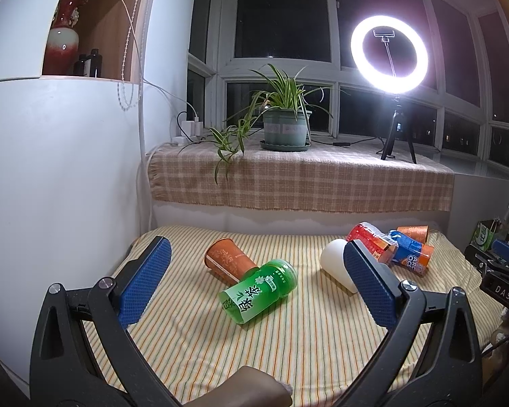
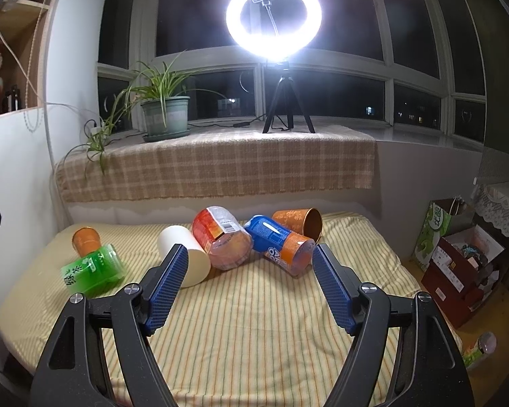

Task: Flip cup upright

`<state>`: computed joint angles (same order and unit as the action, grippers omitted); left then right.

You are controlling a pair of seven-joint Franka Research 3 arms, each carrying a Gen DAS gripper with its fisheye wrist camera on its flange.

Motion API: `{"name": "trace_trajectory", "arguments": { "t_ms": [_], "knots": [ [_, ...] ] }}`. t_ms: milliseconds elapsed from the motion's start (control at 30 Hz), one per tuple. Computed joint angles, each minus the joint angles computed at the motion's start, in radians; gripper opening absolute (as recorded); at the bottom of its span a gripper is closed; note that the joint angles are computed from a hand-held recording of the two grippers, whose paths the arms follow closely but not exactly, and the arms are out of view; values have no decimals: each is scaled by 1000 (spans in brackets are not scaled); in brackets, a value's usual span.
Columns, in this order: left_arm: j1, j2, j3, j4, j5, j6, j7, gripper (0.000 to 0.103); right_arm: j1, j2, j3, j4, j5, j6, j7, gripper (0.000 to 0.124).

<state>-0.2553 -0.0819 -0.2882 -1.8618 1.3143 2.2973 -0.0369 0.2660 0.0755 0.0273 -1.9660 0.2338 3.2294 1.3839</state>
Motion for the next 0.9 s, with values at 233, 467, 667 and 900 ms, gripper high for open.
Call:
{"name": "trace_trajectory", "arguments": {
  "t_ms": [233, 467, 667, 900],
  "knots": [
    [-1, 1, -1, -1, 4, -2, -5, 103, 14, 2, -19, 1, -29, -1, 29, 76],
    [-1, 1, 0, -2, 4, -1, -7, 103, -5, 2, 4, 2, -6, -1, 4, 76],
    [-2, 1, 0, 1, 1, -4, -2, 103, -17, 7, 20, 7, 26, -8, -30, 76],
    [-2, 1, 0, -2, 6, -3, -9, 103, -4, 10, 6, 10, 18, -10, -20, 76]
  ]
}}
